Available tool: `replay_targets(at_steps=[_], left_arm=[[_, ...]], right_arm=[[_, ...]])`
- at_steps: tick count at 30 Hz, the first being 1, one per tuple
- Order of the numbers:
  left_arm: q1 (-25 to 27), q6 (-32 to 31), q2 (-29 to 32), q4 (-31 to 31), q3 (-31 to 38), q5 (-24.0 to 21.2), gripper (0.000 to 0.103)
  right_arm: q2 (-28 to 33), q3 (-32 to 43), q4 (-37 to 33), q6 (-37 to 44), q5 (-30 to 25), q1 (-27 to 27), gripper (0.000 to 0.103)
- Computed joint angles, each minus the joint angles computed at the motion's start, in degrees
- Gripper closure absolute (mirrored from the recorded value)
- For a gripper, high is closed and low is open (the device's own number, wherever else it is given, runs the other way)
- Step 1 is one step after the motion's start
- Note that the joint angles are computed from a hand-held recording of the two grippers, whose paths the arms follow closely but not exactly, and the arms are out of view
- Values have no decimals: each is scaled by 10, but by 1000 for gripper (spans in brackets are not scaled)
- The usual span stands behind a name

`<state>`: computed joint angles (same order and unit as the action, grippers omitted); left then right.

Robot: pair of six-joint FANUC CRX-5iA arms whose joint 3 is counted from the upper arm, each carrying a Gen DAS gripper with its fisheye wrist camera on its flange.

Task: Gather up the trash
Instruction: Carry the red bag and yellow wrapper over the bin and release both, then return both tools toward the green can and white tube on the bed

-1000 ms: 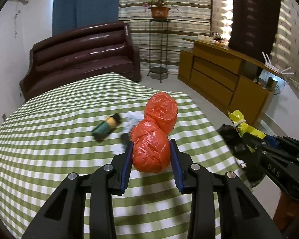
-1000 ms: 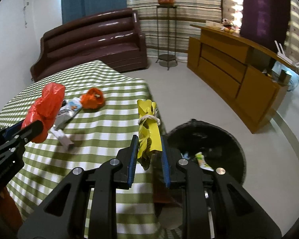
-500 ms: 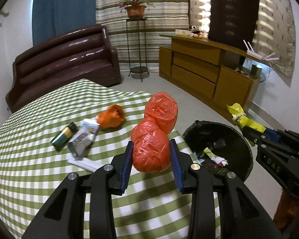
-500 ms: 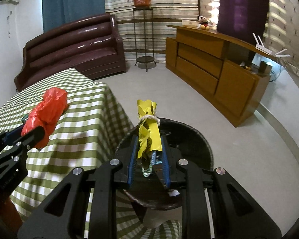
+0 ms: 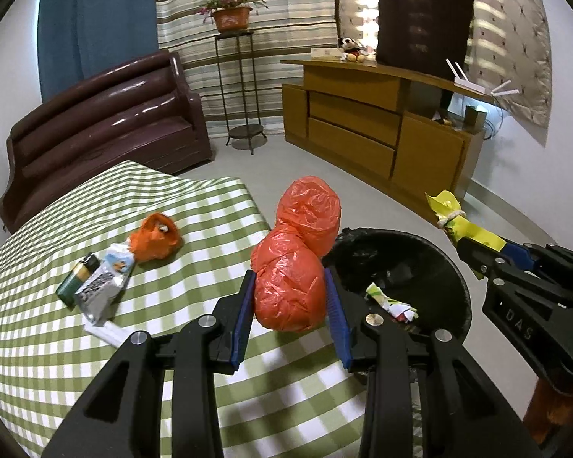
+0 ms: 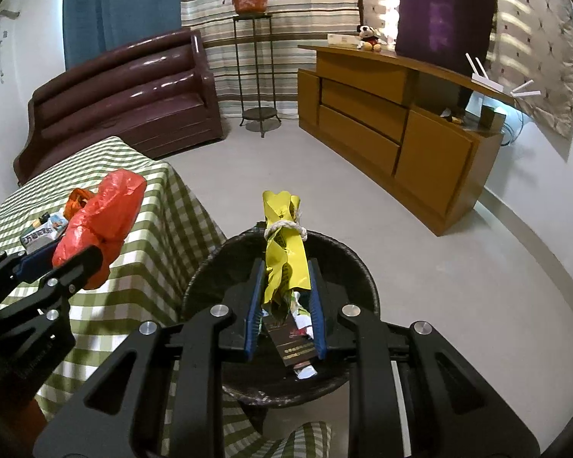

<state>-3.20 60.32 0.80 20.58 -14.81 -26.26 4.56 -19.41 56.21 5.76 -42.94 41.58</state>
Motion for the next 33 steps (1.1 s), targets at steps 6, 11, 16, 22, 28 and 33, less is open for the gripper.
replay_targets(at_steps=[6, 11, 16, 22, 28, 33], left_arm=[[-15, 9, 18, -16, 19, -3, 67], [-21, 21, 32, -31, 34, -10, 66], [-26, 41, 40, -51, 44, -19, 55], [-27, 53, 40, -61, 47, -24, 49], [-20, 69, 32, -68, 47, -32, 46], [-10, 95, 18, -89, 44, -33, 45]], right_arm=[[3, 0, -5, -5, -1, -7, 81], [4, -5, -1, -17, 1, -13, 80], [6, -6, -6, -20, 5, -18, 66], [2, -11, 2, -30, 5, -21, 66], [3, -8, -1, -27, 8, -19, 65], [6, -3, -7, -18, 14, -16, 64]])
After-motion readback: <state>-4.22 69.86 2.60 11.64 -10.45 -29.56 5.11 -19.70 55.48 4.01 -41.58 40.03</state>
